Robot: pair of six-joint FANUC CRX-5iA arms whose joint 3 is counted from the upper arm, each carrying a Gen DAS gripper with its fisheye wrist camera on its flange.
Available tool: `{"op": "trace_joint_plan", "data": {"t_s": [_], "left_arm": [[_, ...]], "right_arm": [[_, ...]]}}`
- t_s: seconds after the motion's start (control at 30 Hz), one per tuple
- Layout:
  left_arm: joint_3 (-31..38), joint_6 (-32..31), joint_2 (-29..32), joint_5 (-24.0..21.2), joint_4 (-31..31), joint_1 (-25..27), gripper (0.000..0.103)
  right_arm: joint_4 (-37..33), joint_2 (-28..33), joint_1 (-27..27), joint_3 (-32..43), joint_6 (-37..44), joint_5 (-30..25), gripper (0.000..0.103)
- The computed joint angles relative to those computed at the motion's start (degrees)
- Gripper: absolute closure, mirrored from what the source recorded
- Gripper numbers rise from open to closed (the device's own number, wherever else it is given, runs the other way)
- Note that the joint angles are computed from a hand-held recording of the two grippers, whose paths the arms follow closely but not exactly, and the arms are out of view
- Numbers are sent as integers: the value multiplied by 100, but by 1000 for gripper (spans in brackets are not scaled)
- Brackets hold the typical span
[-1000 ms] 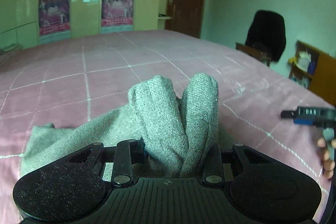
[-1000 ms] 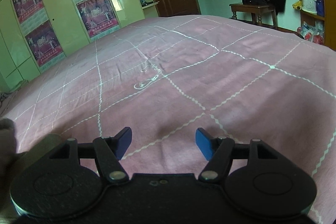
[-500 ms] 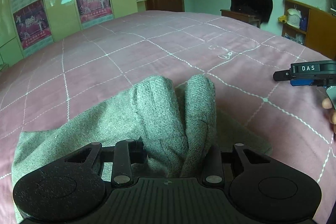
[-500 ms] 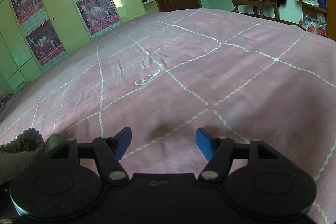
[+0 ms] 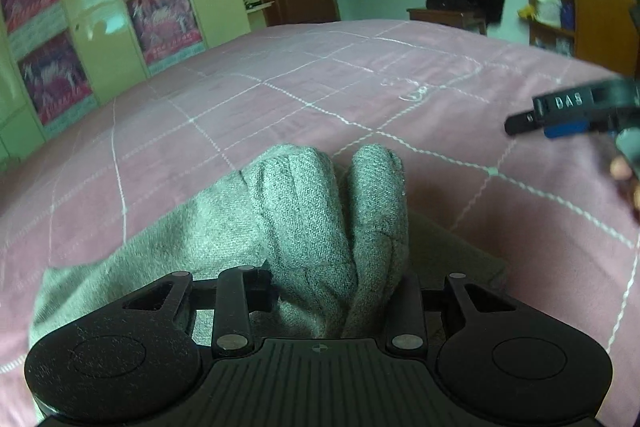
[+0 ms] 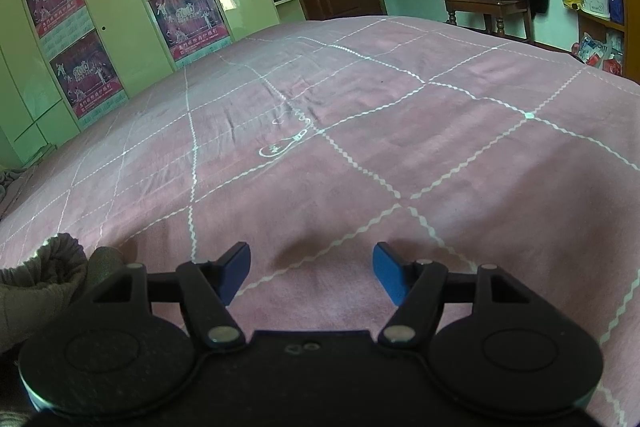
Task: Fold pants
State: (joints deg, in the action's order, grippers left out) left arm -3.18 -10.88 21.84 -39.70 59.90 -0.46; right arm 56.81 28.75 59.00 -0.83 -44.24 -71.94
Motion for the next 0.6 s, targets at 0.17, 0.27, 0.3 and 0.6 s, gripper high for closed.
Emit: {"op": "trace_joint_plan", "data": {"t_s": [0.17, 0.27, 0.3, 0.6], "left_arm": [[271, 422, 155, -1049, -160, 105, 12], [198, 455, 118, -1265, -63, 71, 2], [194, 480, 117, -1344, 29, 89, 2], [-890, -166, -571, -1295, 1430, 1111, 2]], "right_arm": [[-7, 7, 5, 14, 2, -9, 35], [-12, 6, 10, 4, -48, -23, 35], [-9, 6, 16, 2, -67, -37, 35], [488, -99, 156, -235, -470, -160, 35]]}}
